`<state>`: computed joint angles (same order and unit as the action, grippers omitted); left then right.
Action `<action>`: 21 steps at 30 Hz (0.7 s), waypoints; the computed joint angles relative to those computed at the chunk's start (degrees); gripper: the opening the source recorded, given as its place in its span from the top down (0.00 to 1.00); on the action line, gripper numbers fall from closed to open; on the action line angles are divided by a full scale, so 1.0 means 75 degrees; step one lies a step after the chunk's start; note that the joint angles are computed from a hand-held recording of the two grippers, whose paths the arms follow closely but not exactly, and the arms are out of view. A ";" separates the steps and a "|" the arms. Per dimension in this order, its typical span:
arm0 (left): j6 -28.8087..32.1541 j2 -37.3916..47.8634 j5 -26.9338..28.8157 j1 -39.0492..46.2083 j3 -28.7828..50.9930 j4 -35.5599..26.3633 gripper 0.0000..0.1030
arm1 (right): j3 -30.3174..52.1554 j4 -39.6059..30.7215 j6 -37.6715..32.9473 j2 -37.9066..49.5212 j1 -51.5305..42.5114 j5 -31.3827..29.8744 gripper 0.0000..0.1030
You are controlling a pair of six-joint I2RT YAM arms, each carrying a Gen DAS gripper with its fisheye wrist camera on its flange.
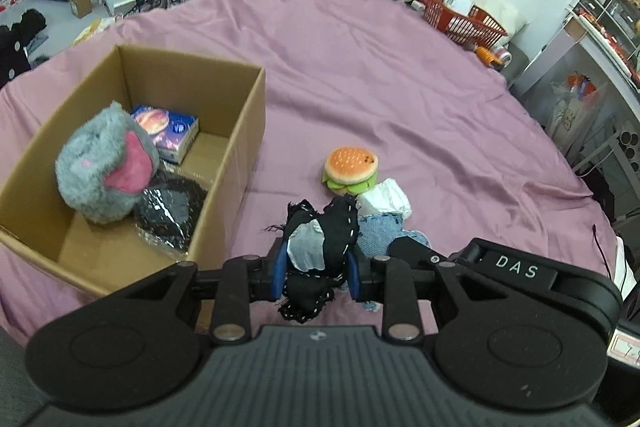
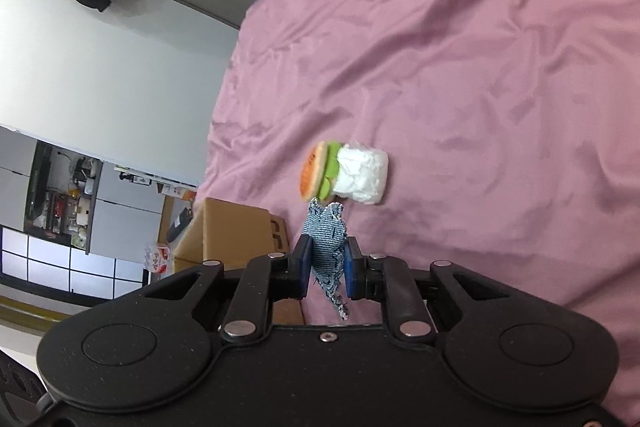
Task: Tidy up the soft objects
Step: 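Lift both patches and carry them over the cardboard box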
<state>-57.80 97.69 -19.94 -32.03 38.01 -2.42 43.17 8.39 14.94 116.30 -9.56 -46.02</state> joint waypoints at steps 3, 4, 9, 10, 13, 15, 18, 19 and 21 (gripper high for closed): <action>-0.0021 -0.0288 -0.0163 -0.0080 -0.0017 -0.0217 0.72 | -0.0149 0.0145 0.0030 -0.0218 -0.0026 -0.0118 0.84; -0.0027 -0.0403 -0.0229 -0.0097 -0.0041 -0.0292 0.72 | -0.0192 0.0147 -0.0003 -0.0305 -0.0046 -0.0159 0.84; -0.0123 -0.0981 -0.0546 -0.0212 -0.0167 -0.0706 0.72 | -0.0436 0.0194 -0.0067 -0.0728 -0.0057 -0.0280 0.84; -0.0130 -0.1106 -0.0588 -0.0218 -0.0213 -0.0774 0.72 | -0.0476 0.0195 -0.0078 -0.0827 -0.0058 -0.0325 0.84; -0.0157 -0.1405 -0.0720 -0.0221 -0.0283 -0.1013 0.72 | -0.0607 0.0300 -0.0068 -0.1077 0.0003 -0.0360 0.84; -0.0177 -0.1591 -0.0798 -0.0219 -0.0324 -0.1156 0.72 | -0.0689 0.0301 -0.0071 -0.1262 0.0014 -0.0425 0.84; -0.0145 -0.1878 -0.0908 -0.0189 -0.0381 -0.1372 0.72 | -0.0800 0.0342 -0.0071 -0.1519 0.0045 -0.0557 0.84; -0.0137 -0.2000 -0.0928 -0.0176 -0.0429 -0.1433 0.72 | -0.0837 0.0367 -0.0069 -0.1605 0.0064 -0.0625 0.84; -0.0117 -0.2178 -0.0960 -0.0125 -0.0493 -0.1523 0.72 | -0.0917 0.0400 -0.0063 -0.1743 0.0077 -0.0764 0.84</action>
<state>-58.67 81.35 -27.15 -32.96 34.32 -13.85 36.30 11.39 14.47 103.23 -8.98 -51.75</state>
